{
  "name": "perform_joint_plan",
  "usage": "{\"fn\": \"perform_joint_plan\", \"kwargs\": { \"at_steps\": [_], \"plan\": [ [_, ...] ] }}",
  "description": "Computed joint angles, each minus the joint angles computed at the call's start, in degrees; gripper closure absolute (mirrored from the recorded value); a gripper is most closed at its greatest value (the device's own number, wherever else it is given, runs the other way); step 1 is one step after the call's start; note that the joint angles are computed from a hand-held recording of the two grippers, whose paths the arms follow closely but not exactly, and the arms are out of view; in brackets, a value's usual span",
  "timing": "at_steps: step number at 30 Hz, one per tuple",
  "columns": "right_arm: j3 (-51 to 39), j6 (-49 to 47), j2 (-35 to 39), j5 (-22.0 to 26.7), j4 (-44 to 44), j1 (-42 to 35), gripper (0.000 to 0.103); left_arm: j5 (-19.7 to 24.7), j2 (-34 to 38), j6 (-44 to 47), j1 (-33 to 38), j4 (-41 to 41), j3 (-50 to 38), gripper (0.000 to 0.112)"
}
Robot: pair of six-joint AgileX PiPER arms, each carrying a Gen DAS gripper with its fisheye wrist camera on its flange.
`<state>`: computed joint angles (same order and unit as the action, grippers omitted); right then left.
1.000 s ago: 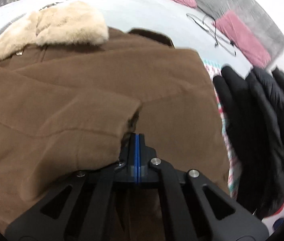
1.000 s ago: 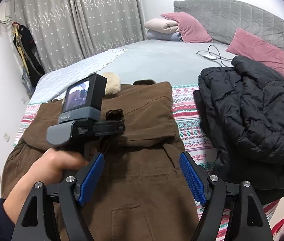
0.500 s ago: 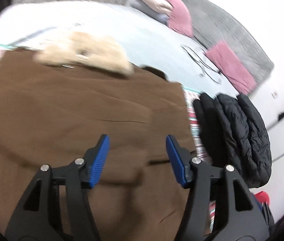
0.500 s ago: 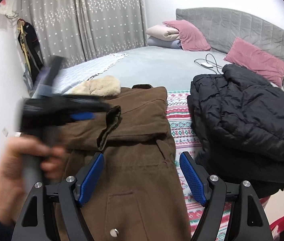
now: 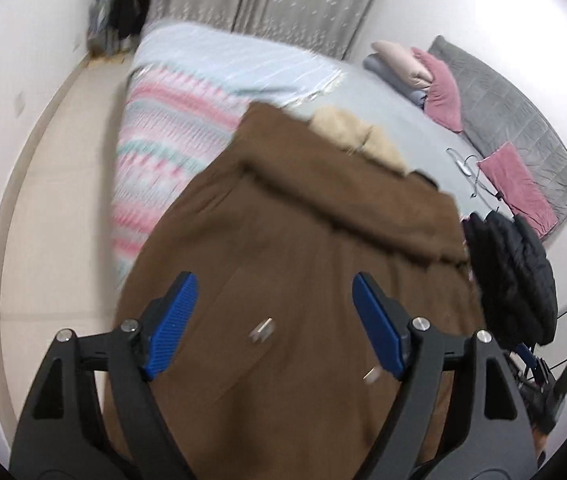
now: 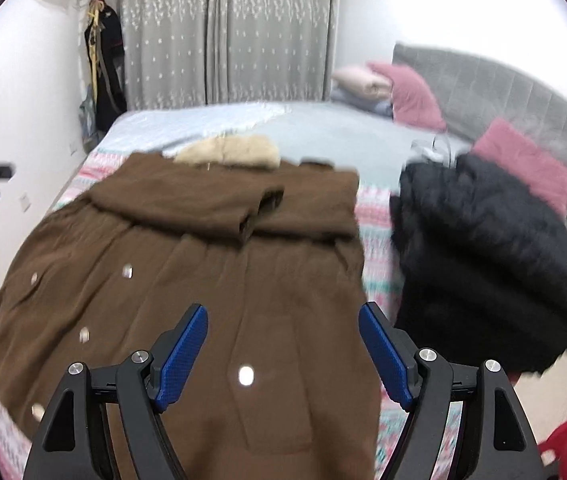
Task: Fold large clothes
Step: 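Move both tools to the coat's hem, then grasp the coat's hem edge with both tools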
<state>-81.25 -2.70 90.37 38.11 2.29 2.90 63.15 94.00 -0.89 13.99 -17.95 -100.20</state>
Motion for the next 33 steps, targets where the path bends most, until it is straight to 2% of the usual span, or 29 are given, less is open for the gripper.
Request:
{"fn": "perform_joint_plan", "kwargs": {
  "at_steps": [2, 5, 9, 12, 16, 20, 22, 24, 27, 33],
  "plan": [
    [3.64, -1.98, -0.99, 1.08, 4.01, -2.59, 0.024, -1.94, -2.95, 5.91, 5.35, -5.56, 9.98, 0.032],
    [9.63, -6.62, -2.97, 1.83, 11.08, -7.05, 0.024, -3.53, -4.18, 10.65, 10.84, -11.35, 18.32, 0.032],
    [15.93, -10.01, -5.92, 3.10, 17.21, -12.69, 0.024, -1.21, -4.25, 15.21, 18.68, -18.54, 22.43, 0.032],
    [19.52, -16.68, -7.42, 6.11, 27.71, -19.65, 0.024, -1.63, -5.32, 18.72, 22.18, -22.22, 25.09, 0.032],
    [22.78, -22.07, -7.71, 10.30, 37.32, -27.39, 0.024, 1.40, -3.58, 21.05, 23.48, -25.36, 27.26, 0.032],
    [24.00, -25.65, -7.34, 13.25, 41.80, -30.62, 0.025, 2.97, -3.32, 24.85, 24.86, -29.89, 30.66, 0.032],
    [25.08, -27.98, -7.78, 14.62, 43.66, -31.42, 0.029, 3.72, -3.67, 27.15, 26.09, -32.43, 32.61, 0.032],
    [25.94, -29.84, -8.00, 15.76, 45.40, -31.85, 0.040, 4.84, -3.75, 28.23, 26.55, -33.68, 34.24, 0.032],
    [27.20, -32.17, -7.42, 18.23, 48.57, -32.56, 0.054, 4.24, -4.85, 29.22, 26.94, -34.97, 36.58, 0.032],
    [28.93, -32.69, -6.38, 20.21, 52.61, -34.70, 0.054, 2.88, -6.76, 31.94, 27.99, -38.04, 40.89, 0.032]
  ]
}}
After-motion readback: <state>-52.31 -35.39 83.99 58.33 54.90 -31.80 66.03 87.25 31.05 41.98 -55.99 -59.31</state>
